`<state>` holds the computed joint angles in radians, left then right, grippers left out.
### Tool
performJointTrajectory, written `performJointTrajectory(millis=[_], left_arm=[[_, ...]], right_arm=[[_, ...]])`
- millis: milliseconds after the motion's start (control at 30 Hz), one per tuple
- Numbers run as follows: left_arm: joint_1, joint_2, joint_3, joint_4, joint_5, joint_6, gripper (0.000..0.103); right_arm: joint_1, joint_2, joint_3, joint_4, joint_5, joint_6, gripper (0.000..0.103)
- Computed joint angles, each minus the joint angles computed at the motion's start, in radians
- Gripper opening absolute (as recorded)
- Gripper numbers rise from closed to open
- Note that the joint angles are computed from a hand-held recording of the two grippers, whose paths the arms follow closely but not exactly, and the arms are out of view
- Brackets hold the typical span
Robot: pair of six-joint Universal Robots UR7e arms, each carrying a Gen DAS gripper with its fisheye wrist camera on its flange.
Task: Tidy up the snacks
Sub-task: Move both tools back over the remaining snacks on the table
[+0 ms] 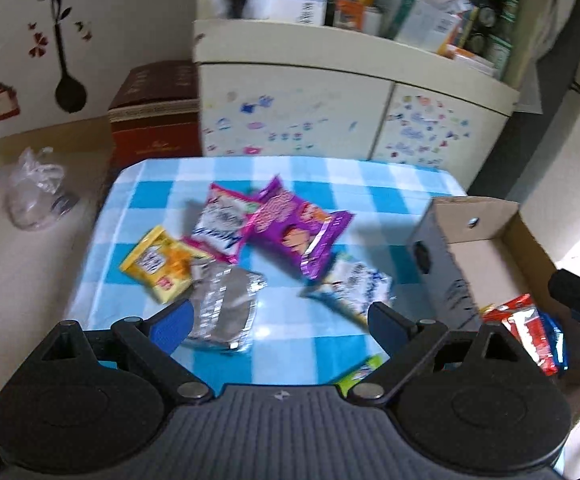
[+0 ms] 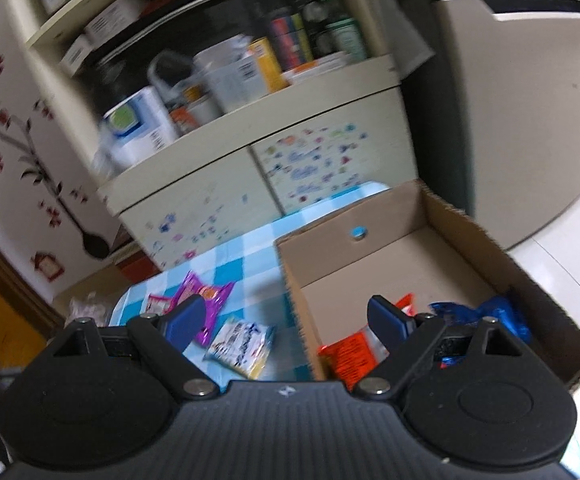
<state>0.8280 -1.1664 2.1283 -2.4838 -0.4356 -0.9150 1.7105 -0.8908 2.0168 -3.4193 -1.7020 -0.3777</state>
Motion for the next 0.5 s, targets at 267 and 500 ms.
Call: performJointTrajectory(millis=[267,500], left_arm=[[0.032,-0.092,0.035,0.152,0.011,-0.118,0.096],[0.077,-0.147,0.033,0.262,0.003,-0.176,0.097]], right_arm=[[0.03,0.041,0.006,0.026,0.009,-0.087,0.088],[0.054,0.084,0.01,0.052,0.009,-0.17,0.088]])
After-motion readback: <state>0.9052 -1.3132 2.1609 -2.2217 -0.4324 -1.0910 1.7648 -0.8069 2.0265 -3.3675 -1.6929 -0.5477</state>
